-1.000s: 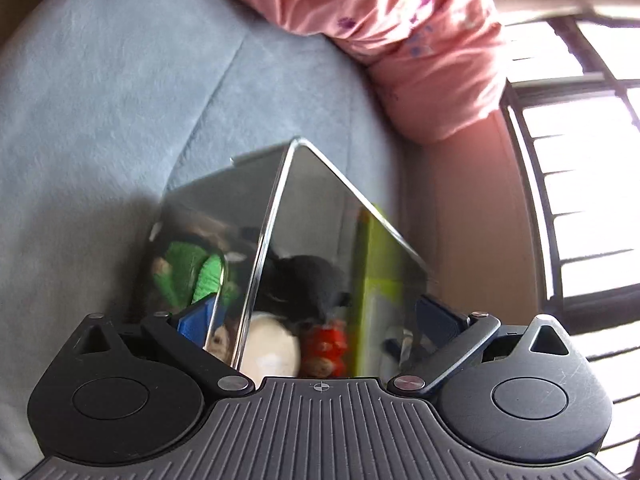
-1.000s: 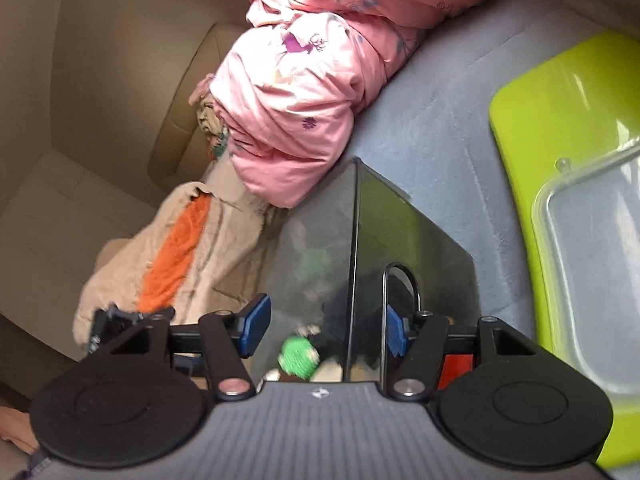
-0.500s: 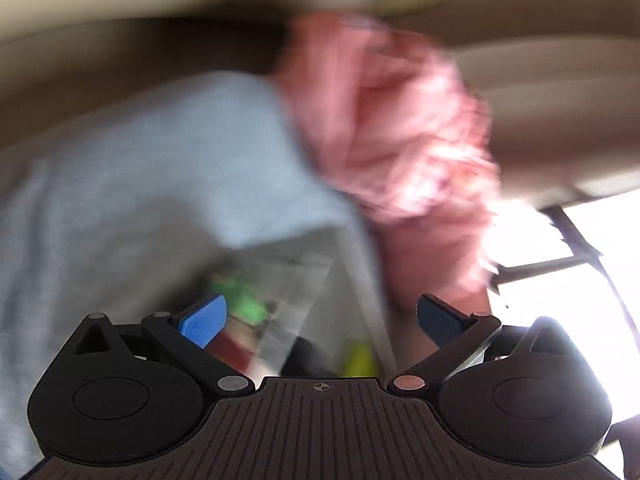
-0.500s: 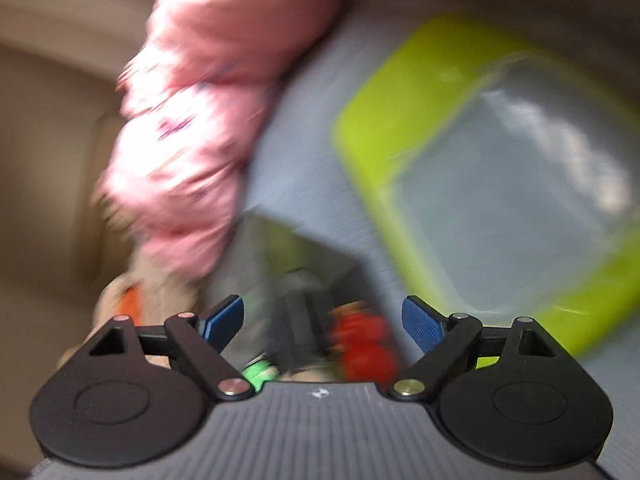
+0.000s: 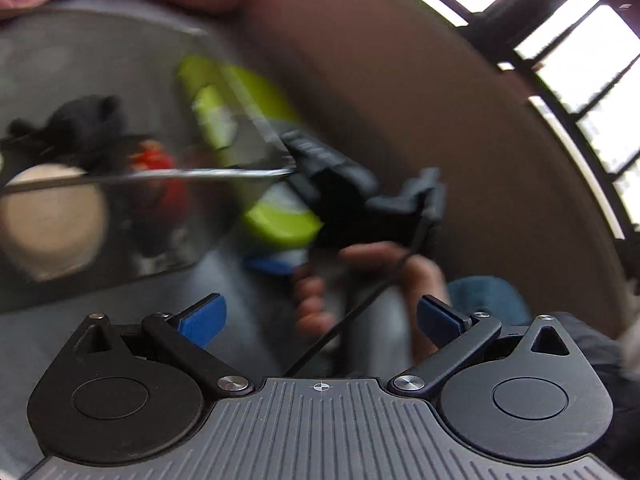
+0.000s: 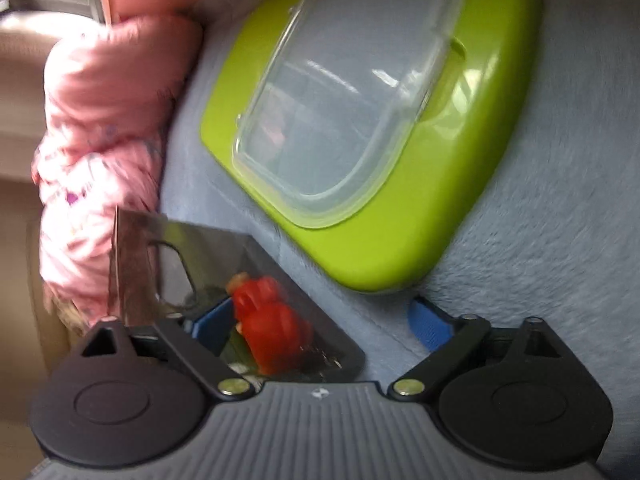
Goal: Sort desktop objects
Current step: 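Move the right tool to the lime-green lid lying beside the bin, then grasp the rim of the lime-green lid with the right tool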
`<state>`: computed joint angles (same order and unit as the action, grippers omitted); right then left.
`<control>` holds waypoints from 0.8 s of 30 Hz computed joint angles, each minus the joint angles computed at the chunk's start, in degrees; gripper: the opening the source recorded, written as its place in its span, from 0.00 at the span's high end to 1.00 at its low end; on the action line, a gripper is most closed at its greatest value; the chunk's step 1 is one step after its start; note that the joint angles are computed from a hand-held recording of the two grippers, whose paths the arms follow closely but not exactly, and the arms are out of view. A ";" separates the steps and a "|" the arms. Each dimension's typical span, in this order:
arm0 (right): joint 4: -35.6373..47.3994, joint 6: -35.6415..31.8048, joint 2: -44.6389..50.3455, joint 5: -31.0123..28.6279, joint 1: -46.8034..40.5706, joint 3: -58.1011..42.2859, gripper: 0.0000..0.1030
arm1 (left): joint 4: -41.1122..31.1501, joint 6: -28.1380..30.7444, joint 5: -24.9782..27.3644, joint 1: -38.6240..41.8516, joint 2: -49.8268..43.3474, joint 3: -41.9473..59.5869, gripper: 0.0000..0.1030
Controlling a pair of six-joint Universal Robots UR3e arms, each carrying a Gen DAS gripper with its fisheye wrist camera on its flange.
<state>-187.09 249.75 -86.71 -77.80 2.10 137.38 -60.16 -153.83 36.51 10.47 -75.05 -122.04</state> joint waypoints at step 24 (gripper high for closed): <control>2.85 -3.47 -5.27 -20.52 -0.95 -9.81 0.13 | 12.83 -18.72 8.03 3.78 1.28 -3.32 0.00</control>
